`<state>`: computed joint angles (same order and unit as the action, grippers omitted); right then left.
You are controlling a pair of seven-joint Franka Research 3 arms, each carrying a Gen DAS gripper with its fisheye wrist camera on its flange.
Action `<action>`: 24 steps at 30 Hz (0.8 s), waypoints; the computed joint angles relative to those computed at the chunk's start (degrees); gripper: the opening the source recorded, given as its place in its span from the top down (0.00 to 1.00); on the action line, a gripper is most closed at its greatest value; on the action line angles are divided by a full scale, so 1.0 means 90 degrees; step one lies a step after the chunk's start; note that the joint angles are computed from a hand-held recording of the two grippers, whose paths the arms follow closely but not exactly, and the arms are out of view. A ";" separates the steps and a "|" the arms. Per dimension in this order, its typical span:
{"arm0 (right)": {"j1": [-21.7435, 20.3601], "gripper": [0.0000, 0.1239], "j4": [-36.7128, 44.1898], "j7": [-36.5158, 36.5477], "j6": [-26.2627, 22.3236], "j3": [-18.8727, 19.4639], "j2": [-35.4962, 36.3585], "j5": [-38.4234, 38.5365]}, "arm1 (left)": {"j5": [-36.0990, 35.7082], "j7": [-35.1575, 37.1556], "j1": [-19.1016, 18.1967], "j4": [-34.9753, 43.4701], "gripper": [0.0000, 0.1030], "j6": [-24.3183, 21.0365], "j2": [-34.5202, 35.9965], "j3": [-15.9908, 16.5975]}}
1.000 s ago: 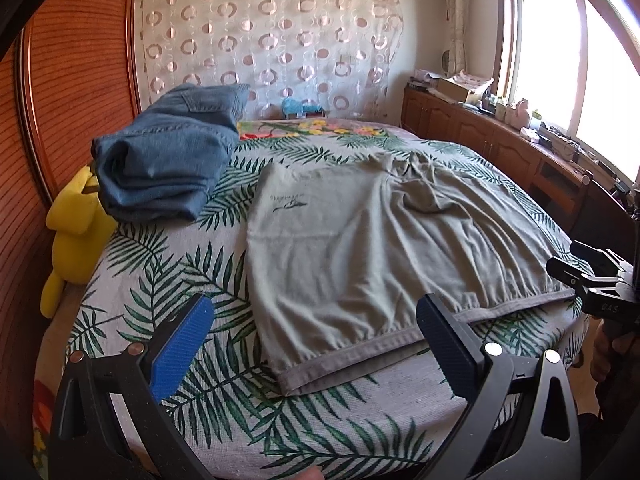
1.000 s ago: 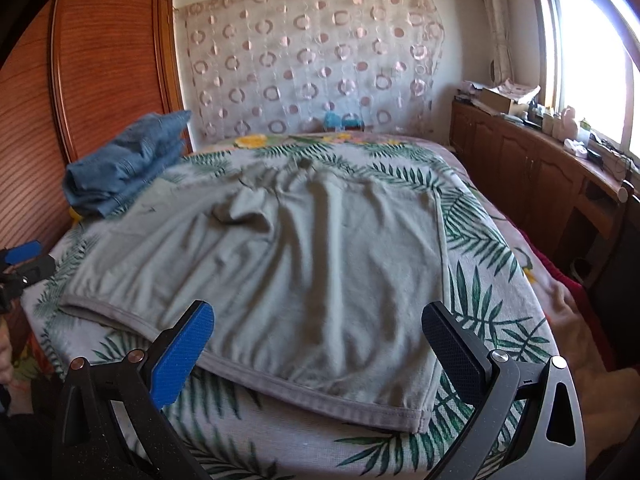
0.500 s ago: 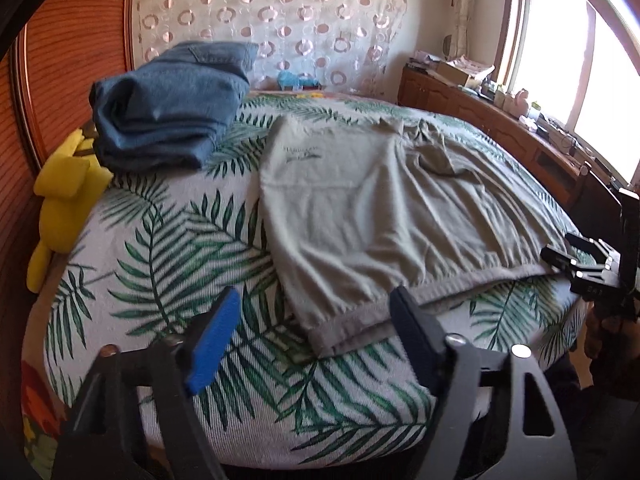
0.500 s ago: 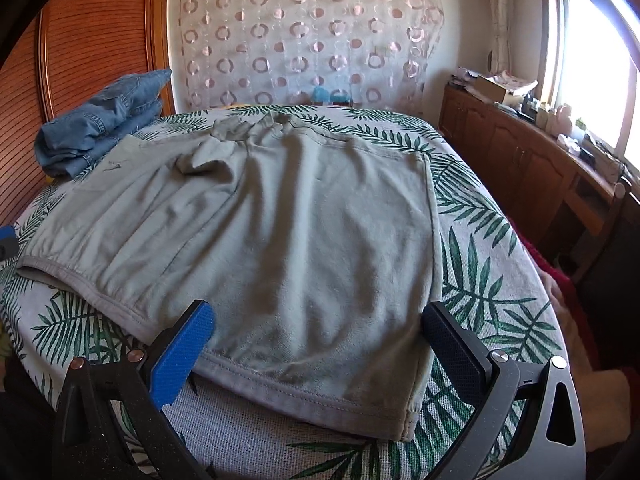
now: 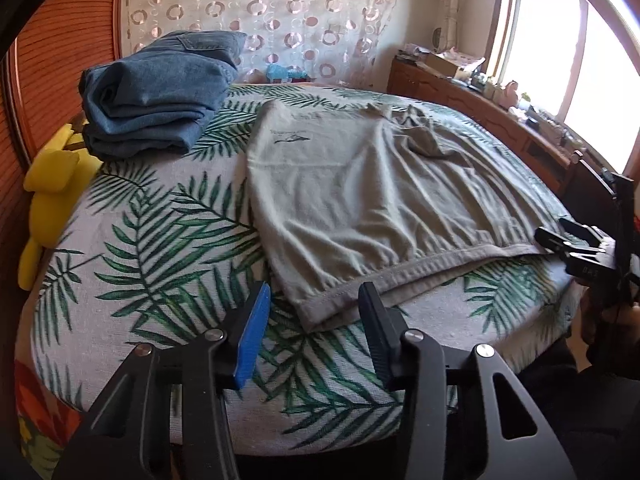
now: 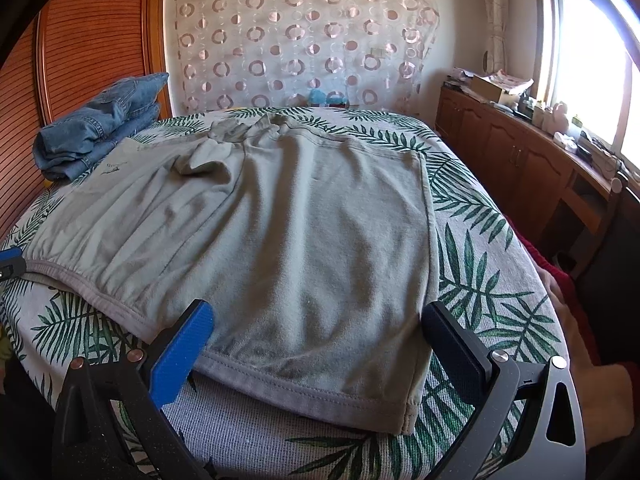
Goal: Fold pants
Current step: 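Lower the left gripper onto the hem of the grey shorts and close, then lift the hem with the left gripper, fold it over the shorts, release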
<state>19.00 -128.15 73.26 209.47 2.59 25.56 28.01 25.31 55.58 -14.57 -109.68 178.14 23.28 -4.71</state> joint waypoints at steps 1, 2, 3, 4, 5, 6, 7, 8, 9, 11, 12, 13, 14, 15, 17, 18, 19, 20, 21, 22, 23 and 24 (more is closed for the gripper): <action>-0.0010 0.17 -0.0054 0.0009 0.0002 0.0012 -0.0036 -0.0013 | 0.0012 0.0011 -0.0010 -0.0007 0.55 0.0006 -0.0004 0.0002; -0.0048 0.17 0.0070 0.0008 -0.0087 -0.0002 0.0034 -0.0057 | 0.0014 0.0036 -0.0001 -0.0005 0.59 -0.0003 -0.0005 -0.0011; -0.0019 0.17 0.0234 -0.0051 -0.0240 -0.0065 0.0087 -0.0022 | 0.0004 0.0056 0.0016 -0.0006 0.64 0.0000 -0.0004 -0.0032; -0.0009 0.17 0.0210 -0.0071 -0.0265 -0.0074 0.0065 -0.0018 | -0.0021 0.0086 0.0051 -0.0003 0.66 0.0006 0.0002 -0.0072; 0.0002 0.17 0.0275 -0.0101 -0.0333 -0.0093 0.0082 -0.0020 | -0.0034 0.0105 0.0064 -0.0002 0.69 0.0014 0.0006 -0.0084; -0.0015 0.17 0.0310 -0.0114 -0.0408 -0.0100 0.0059 -0.0040 | -0.0054 0.0130 0.0084 0.0006 0.75 0.0016 0.0014 -0.0107; -0.0066 0.17 0.0306 -0.0090 -0.0402 -0.0068 0.0056 -0.0104 | -0.0053 0.0124 0.0066 0.0000 0.77 0.0027 0.0011 -0.0078; -0.0106 0.17 0.0283 -0.0067 -0.0373 -0.0040 0.0051 -0.0162 | -0.0054 0.0121 0.0049 0.0012 0.83 0.0021 0.0016 -0.0059; -0.0142 0.17 0.0266 -0.0044 -0.0356 -0.0018 0.0046 -0.0215 | -0.0016 0.0052 -0.0063 0.0011 0.91 0.0047 0.0007 0.0077; -0.0163 0.17 0.0270 -0.0036 -0.0387 -0.0016 0.0037 -0.0262 | -0.0066 0.0130 0.0104 -0.0003 0.93 0.0149 -0.0004 -0.0086; -0.0163 0.17 0.0263 -0.0037 -0.0407 -0.0022 0.0027 -0.0273 | -0.0103 0.0208 0.0181 0.0012 0.94 0.0154 -0.0002 -0.0181; -0.0160 0.17 0.0260 -0.0042 -0.0423 -0.0027 0.0025 -0.0286 | -0.0104 0.0235 0.0163 0.0023 0.94 0.0172 -0.0010 -0.0170; -0.0170 0.17 0.0260 -0.0047 -0.0455 -0.0028 0.0017 -0.0312 | -0.0101 0.0300 0.0173 0.0048 0.94 0.0205 -0.0022 -0.0198; -0.0181 0.17 0.0265 -0.0053 -0.0491 -0.0028 0.0010 -0.0340 | -0.0106 0.0344 0.0171 0.0060 0.94 0.0229 -0.0037 -0.0210; -0.0118 0.17 0.0290 -0.0106 -0.0589 -0.0083 -0.0020 -0.0294 | -0.0116 0.0412 0.0162 0.0096 0.94 0.0332 -0.0068 -0.0226; -0.0101 0.17 0.0308 -0.0120 -0.0630 -0.0102 -0.0025 -0.0278 | -0.0159 0.0516 0.0252 0.0128 0.94 0.0331 -0.0066 -0.0349; -0.0128 0.17 0.0309 -0.0110 -0.0635 -0.0086 -0.0021 -0.0307 | -0.0198 0.0612 0.0317 0.0170 0.95 0.0329 -0.0061 -0.0444; -0.0115 0.17 0.0317 -0.0118 -0.0654 -0.0099 -0.0026 -0.0298 | -0.0243 0.0748 0.0410 0.0250 0.95 0.0333 -0.0045 -0.0583; -0.0116 0.17 0.0325 -0.0122 -0.0667 -0.0102 -0.0024 -0.0304 | -0.0287 0.0856 0.0466 0.0313 0.95 0.0325 -0.0027 -0.0674; -0.0117 0.17 0.0330 -0.0128 -0.0685 -0.0107 -0.0025 -0.0311 | -0.0342 0.1001 0.0555 0.0413 0.95 0.0312 0.0012 -0.0816; -0.0135 0.18 0.0330 -0.0129 -0.0704 -0.0097 -0.0036 -0.0338 | -0.0382 0.1133 0.0594 0.0521 0.95 0.0270 0.0053 -0.0908; -0.0103 0.20 0.0339 -0.0150 -0.0732 -0.0114 -0.0048 -0.0326 | -0.0455 0.1271 0.0668 0.0631 0.95 0.0221 0.0100 -0.1038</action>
<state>18.07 -125.10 71.91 202.89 1.57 25.13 25.07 21.22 67.02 -8.56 -104.01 180.13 24.18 -14.05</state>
